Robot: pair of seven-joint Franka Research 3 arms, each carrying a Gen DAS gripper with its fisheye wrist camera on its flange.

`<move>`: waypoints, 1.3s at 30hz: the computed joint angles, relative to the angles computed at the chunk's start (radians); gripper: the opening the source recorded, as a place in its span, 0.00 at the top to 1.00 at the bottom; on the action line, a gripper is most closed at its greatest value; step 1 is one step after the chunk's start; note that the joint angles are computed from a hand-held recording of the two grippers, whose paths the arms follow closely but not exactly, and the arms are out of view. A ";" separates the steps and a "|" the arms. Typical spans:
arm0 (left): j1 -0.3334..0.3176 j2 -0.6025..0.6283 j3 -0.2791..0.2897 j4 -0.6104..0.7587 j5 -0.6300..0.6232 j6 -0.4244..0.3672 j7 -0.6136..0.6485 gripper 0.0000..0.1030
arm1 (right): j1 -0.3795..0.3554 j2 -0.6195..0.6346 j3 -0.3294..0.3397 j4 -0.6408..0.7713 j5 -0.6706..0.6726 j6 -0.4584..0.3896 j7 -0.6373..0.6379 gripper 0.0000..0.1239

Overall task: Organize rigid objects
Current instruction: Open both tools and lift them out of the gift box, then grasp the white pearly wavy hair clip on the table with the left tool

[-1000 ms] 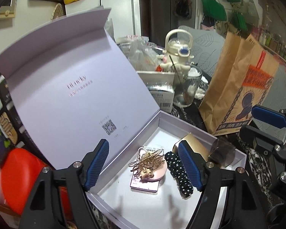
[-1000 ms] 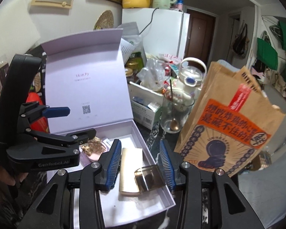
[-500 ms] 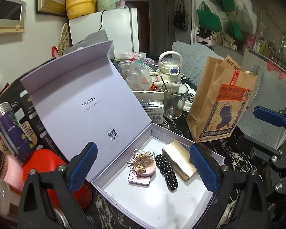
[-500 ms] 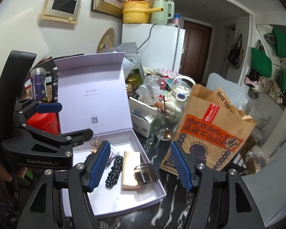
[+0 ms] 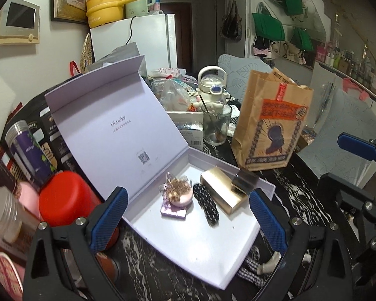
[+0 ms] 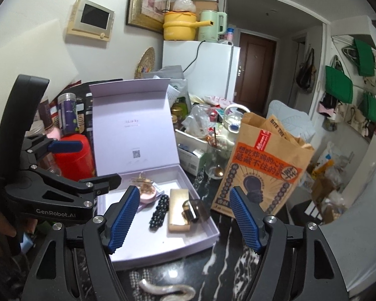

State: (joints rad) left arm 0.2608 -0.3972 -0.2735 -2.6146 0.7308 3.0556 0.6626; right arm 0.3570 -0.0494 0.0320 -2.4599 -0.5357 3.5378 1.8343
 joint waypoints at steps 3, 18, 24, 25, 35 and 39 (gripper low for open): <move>-0.021 -0.031 0.004 -0.036 -0.013 0.000 0.000 0.03 | 0.002 -0.029 -0.010 -0.047 -0.002 0.021 0.005 0.40; -0.066 -0.152 -0.058 -0.186 -0.094 0.023 0.006 0.03 | 0.033 -0.117 -0.070 -0.258 0.057 0.105 -0.024 0.40; -0.098 -0.165 -0.069 -0.228 -0.127 0.038 0.018 0.03 | 0.019 -0.095 -0.075 -0.303 0.055 0.136 -0.009 0.40; -0.093 -0.166 -0.080 -0.235 -0.129 0.048 0.016 0.03 | 0.012 -0.094 -0.068 -0.313 0.070 0.141 -0.017 0.40; -0.040 -0.119 -0.191 -0.231 -0.138 0.135 0.029 0.03 | -0.033 -0.081 -0.087 -0.385 0.024 0.169 0.002 0.40; -0.042 -0.050 -0.210 -0.202 -0.157 0.162 0.069 0.03 | -0.067 -0.065 -0.101 -0.404 -0.021 0.183 0.031 0.40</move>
